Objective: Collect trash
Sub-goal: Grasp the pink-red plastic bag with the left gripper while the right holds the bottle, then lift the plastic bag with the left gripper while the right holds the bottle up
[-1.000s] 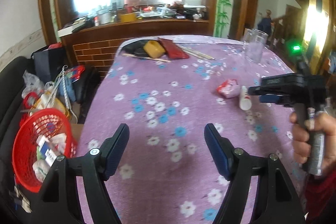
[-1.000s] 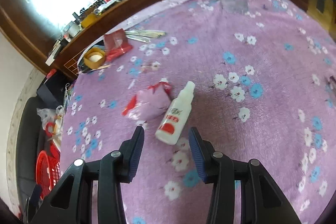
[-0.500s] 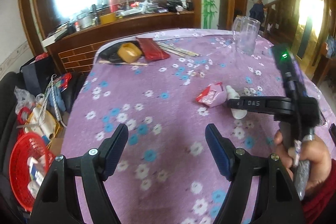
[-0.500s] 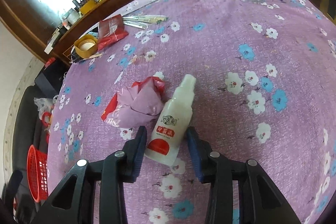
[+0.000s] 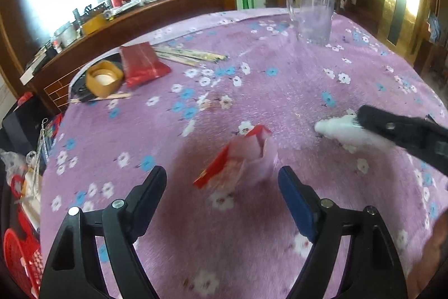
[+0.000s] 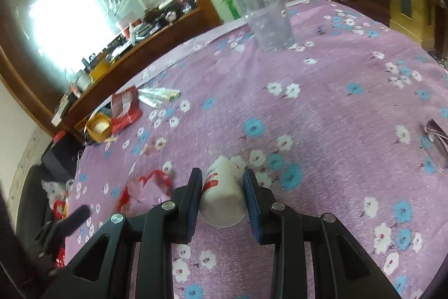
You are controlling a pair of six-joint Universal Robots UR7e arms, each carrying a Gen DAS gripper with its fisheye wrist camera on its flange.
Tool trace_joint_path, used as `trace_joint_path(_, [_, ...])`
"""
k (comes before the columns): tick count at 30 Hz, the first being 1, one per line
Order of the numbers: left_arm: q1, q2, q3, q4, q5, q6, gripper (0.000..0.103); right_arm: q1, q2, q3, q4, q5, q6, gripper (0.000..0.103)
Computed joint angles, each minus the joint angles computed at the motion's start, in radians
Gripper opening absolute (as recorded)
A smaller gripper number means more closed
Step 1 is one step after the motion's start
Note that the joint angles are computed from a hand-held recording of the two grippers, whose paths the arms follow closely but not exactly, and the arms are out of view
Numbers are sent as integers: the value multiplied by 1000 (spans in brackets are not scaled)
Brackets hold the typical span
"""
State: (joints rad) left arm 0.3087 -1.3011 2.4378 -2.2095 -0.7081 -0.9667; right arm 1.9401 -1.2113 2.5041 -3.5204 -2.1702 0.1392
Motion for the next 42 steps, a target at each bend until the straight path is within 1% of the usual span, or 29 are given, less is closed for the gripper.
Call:
trace_joint_path(3, [29, 54, -16, -47, 3, 30, 80, 5, -10, 2, -16, -11, -1, 33])
trace_joint_path(4, [36, 70, -19, -67, 4, 38, 77, 5, -14, 3, -14, -10, -2, 33])
trace_joint_path(5, [41, 80, -21, -81, 7, 40, 66, 3, -16, 4, -15, -8, -2, 33])
trace_joint_path(6, [46, 84, -22, -88, 6, 41, 60, 3, -18, 5, -13, -7, 0, 33])
trace_joint_path(8, [50, 82, -12, -123, -4, 48, 54, 4, -19, 5, -10, -6, -3, 33])
trace_joint_path(11, [35, 57, 5, -112, -3, 25, 49, 6, -15, 4, -11, -7, -8, 33])
trace_joint_path(14, [7, 1, 33, -74, -1, -30, 48, 7, -10, 2, -3, -7, -12, 33])
trace_joint_path(16, [-21, -52, 54, -18, 5, -86, 48, 10, -9, -3, 20, -13, -10, 33])
trace_joint_path(17, [-36, -79, 62, 21, 8, -120, 48, 11, -10, -7, 45, -13, -9, 33])
trace_joint_path(18, [-53, -110, 71, 61, 12, -157, 48, 13, -14, -16, 104, -13, -9, 33])
trace_joint_path(19, [-70, -140, 80, 95, 17, -189, 48, 11, -14, -17, 128, -8, -6, 33])
trace_joint_path(21, [-94, -177, 93, 142, 26, -231, 48, 12, -11, -28, 205, -1, 2, 33])
trace_joint_path(23, [-119, -202, 102, 209, 45, -286, 48, 21, 6, -36, 226, -9, -5, 33])
trace_joint_path(26, [-129, -207, 105, 253, 64, -318, 48, 41, 39, -45, 219, -59, -22, 33])
trace_joint_path(30, [-138, -221, 111, 299, 96, -365, 48, 40, 52, -53, 227, -69, -30, 33])
trace_joint_path(33, [-147, -231, 111, 356, 118, -415, 48, 33, 67, -63, 248, -61, -36, 33])
trace_joint_path(34, [-152, -233, 110, 384, 129, -440, 48, 36, 73, -63, 244, -68, -39, 34])
trace_joint_path(38, [-169, -239, 103, 470, 160, -518, 48, 61, 111, -71, 213, -116, -60, 33])
trace_joint_path(42, [-184, -241, 94, 564, 183, -599, 48, 65, 118, -73, 208, -126, -68, 33])
